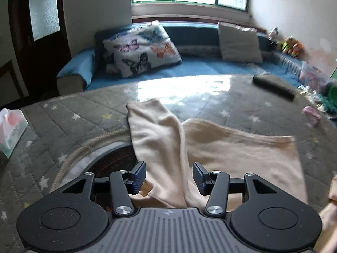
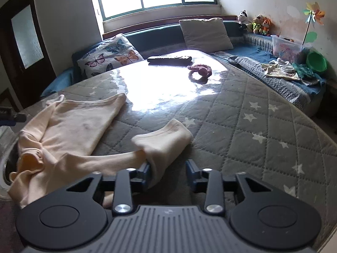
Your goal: Fold clothes
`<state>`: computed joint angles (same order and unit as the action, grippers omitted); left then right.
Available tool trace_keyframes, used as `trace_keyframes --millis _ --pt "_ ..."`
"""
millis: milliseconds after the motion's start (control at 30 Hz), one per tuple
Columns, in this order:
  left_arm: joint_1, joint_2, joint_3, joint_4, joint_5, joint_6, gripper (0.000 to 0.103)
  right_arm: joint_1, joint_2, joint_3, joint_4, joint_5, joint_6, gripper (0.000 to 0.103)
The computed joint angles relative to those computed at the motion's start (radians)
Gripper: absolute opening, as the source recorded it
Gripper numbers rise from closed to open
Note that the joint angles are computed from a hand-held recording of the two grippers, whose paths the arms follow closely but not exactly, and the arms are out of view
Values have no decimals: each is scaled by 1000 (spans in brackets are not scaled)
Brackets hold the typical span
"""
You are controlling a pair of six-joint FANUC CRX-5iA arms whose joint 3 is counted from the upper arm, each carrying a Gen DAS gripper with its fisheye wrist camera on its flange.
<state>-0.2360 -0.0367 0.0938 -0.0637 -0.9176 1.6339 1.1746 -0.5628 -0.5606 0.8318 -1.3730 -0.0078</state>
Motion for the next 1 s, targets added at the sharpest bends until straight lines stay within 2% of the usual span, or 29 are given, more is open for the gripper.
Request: trace_keyframes --millis 67,133,233,433,567,800,1000 --pt "-8 27 19 -23 -23 15 49 -8 2 -2 1 -2 2 42" --pt "-3 35 11 -9 -30 -1 21 -11 1 -6 8 -14 -10 43" --pt "8 6 -36 16 -12 -42 5 -10 -8 -10 14 -46 -37 45" --pt "52 -125 -128 22 34 -29 3 4 -30 -23 15 -81 -61 46" --pt "107 -241 -194 11 27 8 2 9 -39 -33 22 -87 -76 46" --pt "256 -458 -353 94 -60 -7 2 -1 -41 -39 21 -92 -81 45" --pt "346 -591 -455 155 -168 -33 3 -24 -34 -41 16 -80 -63 45"
